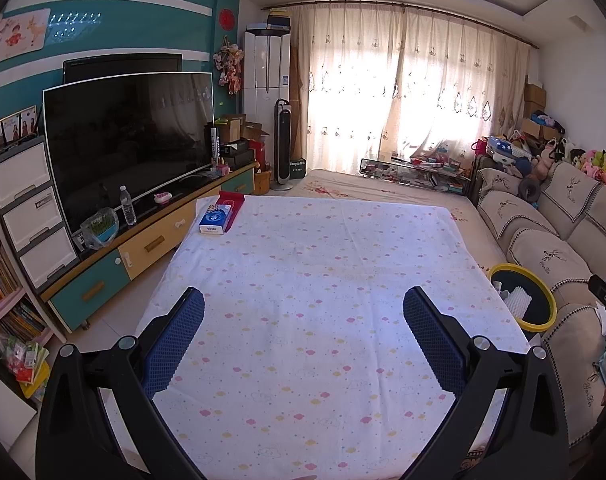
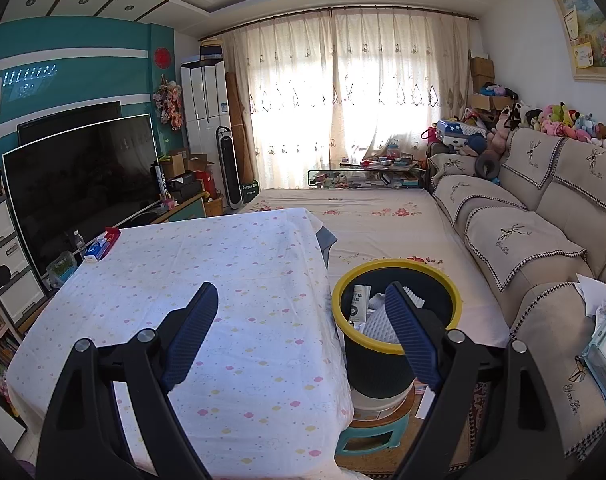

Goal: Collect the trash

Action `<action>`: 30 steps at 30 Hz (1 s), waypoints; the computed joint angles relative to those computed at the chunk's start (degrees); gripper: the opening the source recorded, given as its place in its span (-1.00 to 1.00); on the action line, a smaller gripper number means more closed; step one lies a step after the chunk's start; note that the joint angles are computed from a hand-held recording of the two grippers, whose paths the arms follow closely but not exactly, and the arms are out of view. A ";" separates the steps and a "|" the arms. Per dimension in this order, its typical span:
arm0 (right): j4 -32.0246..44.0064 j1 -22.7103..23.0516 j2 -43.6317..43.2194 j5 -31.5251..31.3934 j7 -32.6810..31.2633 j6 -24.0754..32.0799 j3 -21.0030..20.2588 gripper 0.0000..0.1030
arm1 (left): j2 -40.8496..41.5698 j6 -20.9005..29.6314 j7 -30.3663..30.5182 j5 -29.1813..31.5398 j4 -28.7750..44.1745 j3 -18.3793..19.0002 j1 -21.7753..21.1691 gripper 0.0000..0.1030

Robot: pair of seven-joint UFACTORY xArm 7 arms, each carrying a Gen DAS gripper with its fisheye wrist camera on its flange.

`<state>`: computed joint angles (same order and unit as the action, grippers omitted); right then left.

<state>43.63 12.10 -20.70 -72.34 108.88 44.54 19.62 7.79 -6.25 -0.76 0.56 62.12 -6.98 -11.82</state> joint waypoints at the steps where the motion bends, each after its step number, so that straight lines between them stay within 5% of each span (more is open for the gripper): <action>1: -0.03 0.02 -0.03 0.05 0.00 -0.03 -0.03 0.57 | 0.05 0.02 -0.29 0.23 0.03 0.61 -0.59 0.91; 8: -0.15 -0.07 0.09 -0.11 0.13 -0.53 -0.23 0.57 | 0.32 0.14 0.88 -0.84 0.06 -2.26 1.96 0.91; 30: -0.07 -0.02 0.56 -0.51 0.57 -0.98 -0.54 0.57 | 0.56 0.11 0.04 -0.22 0.06 -0.58 0.38 0.91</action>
<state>43.56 12.08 -20.14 -72.85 109.45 43.56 19.07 8.35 -6.13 -0.73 0.34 62.17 -7.57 -11.45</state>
